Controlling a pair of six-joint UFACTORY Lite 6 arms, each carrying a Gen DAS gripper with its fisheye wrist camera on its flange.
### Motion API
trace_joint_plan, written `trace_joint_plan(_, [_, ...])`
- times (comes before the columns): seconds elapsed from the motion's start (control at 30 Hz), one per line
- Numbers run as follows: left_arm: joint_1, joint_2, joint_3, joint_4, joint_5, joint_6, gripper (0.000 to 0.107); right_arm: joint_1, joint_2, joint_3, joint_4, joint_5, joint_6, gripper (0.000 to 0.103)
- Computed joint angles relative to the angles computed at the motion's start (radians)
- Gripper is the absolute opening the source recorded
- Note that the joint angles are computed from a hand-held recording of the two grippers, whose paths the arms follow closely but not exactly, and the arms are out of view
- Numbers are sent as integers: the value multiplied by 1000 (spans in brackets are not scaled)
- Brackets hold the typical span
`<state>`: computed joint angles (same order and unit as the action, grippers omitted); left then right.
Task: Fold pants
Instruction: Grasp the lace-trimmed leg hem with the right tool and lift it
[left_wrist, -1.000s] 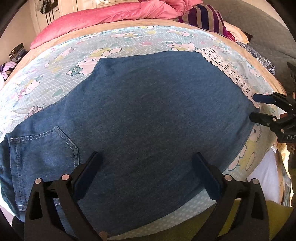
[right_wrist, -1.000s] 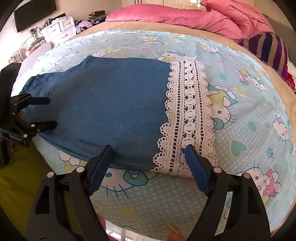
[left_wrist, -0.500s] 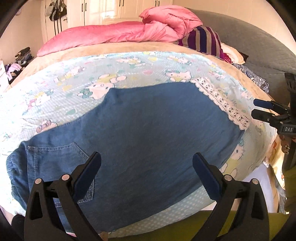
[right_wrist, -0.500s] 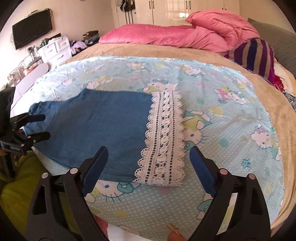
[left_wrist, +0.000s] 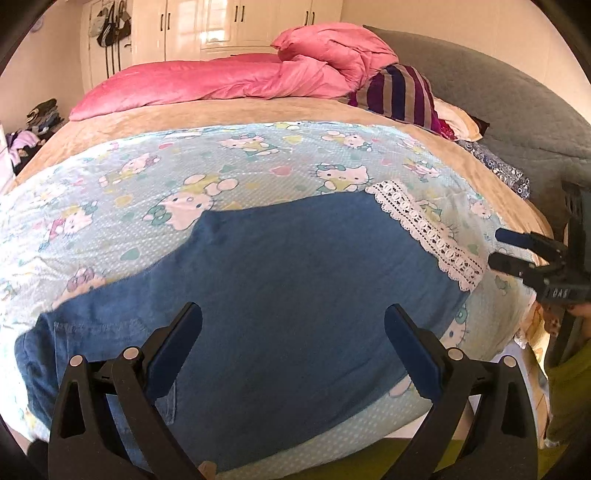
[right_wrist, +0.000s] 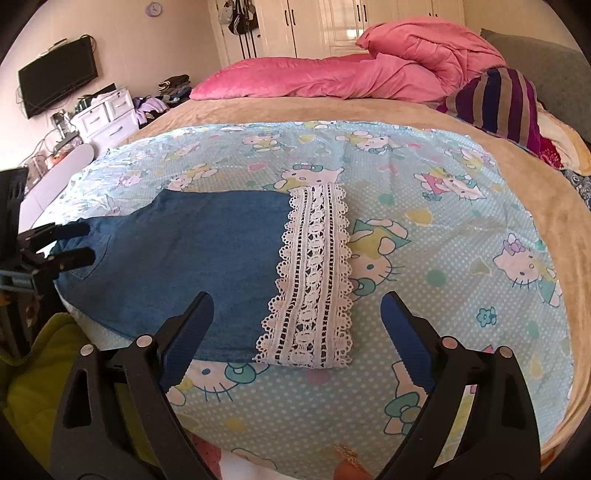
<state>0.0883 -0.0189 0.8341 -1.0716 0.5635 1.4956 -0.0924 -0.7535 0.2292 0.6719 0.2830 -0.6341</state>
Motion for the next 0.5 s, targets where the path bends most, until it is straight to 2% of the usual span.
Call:
trace_joint_plan(0.2, [-147,123,137,110,-83,-164,99,-25,79,-28,293,-21,-293,87])
trace_joint_plan(0.37, [-256,299,328,234,-120,-331,99,-68,142,-43,540,-7,-552,87])
trace_joint_plan(0.5, [-322,413,462,253,-134,-349,99,-91,201,-47,699,6,-722,87])
